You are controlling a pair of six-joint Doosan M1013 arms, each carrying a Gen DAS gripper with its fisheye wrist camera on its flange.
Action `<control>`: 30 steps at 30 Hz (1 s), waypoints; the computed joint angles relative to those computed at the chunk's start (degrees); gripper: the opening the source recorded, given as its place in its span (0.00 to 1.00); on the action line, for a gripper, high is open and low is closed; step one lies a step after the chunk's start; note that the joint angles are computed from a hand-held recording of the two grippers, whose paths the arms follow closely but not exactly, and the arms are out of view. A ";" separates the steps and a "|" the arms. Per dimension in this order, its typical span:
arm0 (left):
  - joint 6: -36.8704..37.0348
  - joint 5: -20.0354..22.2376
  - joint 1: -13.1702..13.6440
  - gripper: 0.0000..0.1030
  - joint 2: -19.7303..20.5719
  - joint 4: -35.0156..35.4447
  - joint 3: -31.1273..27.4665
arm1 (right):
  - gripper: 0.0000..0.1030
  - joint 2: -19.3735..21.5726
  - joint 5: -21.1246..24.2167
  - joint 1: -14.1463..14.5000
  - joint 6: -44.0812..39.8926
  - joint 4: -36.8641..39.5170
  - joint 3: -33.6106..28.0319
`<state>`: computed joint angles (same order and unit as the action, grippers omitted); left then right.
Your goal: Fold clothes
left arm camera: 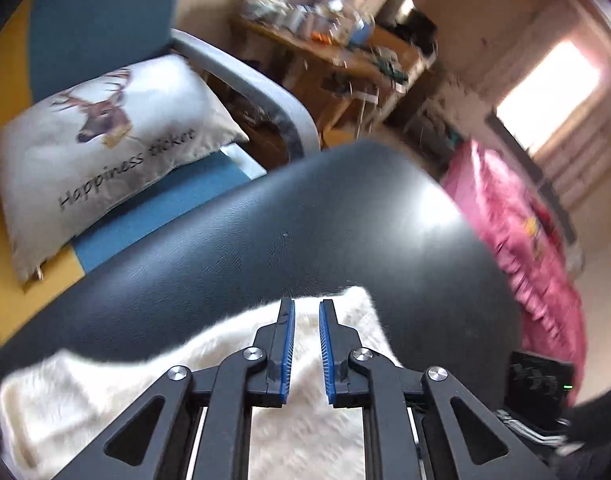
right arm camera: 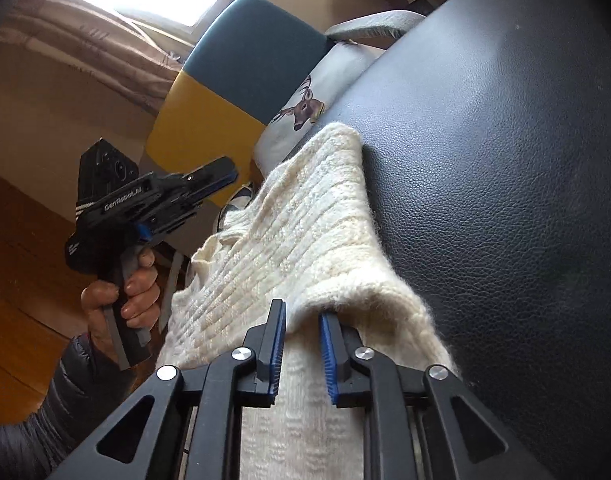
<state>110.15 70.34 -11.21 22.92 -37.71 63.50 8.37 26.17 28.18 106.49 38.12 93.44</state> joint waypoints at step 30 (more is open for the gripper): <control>-17.04 -20.08 20.40 0.45 -27.04 -14.68 38.82 | 0.25 8.56 15.00 5.30 18.85 -39.39 -16.40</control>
